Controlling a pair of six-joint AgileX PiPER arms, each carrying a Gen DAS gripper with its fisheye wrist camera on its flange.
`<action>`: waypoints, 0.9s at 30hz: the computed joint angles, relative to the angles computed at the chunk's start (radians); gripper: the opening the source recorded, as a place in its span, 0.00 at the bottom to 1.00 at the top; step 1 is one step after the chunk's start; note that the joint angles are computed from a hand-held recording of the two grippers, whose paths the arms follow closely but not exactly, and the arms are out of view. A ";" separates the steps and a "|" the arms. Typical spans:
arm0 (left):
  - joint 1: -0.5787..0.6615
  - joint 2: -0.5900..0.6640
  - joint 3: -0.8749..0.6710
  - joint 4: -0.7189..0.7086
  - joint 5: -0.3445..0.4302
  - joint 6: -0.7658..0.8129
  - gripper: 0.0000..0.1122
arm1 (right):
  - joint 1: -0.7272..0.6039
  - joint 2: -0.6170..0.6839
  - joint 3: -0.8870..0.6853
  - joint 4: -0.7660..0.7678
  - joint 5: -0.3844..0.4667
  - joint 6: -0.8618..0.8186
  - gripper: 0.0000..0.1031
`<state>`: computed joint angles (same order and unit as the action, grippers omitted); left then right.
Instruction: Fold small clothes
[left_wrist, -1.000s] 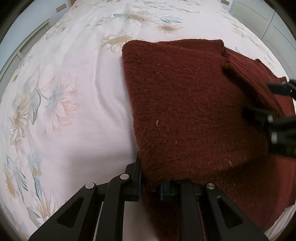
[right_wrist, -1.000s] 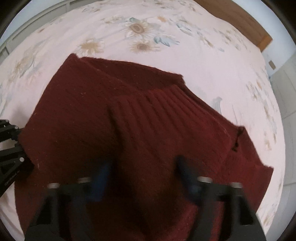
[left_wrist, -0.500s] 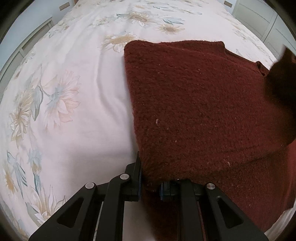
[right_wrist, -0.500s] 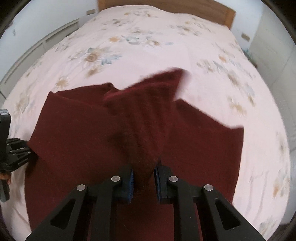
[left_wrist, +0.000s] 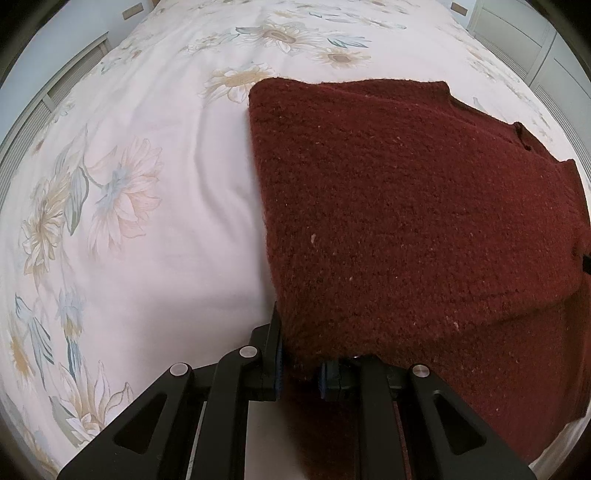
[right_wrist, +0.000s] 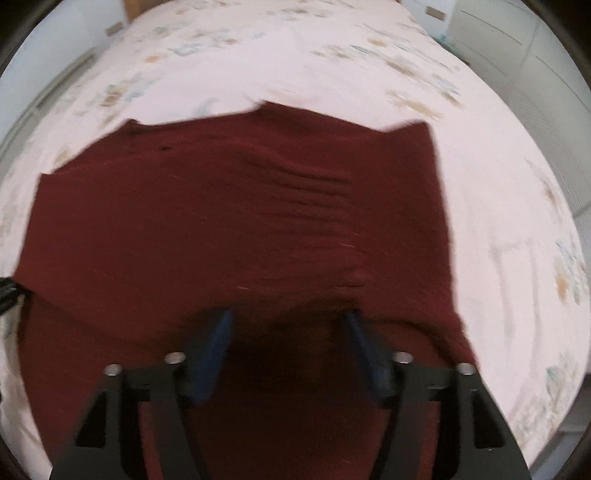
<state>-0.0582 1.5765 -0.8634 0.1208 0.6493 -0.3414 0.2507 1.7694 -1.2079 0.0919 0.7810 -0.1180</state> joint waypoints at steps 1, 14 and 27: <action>0.003 -0.008 -0.006 -0.005 0.013 0.005 0.11 | -0.018 -0.007 0.003 0.004 0.005 -0.007 0.66; -0.035 -0.037 0.017 0.030 0.018 -0.051 0.11 | -0.090 0.144 -0.281 0.038 0.132 -0.043 0.75; -0.105 -0.057 0.056 0.130 0.003 -0.154 0.11 | 0.020 0.141 -0.192 -0.016 0.027 -0.090 0.16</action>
<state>-0.1629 1.5191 -0.8075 0.2507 0.6523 -0.4959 0.2711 1.9104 -1.3999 0.0756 0.8083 -0.2080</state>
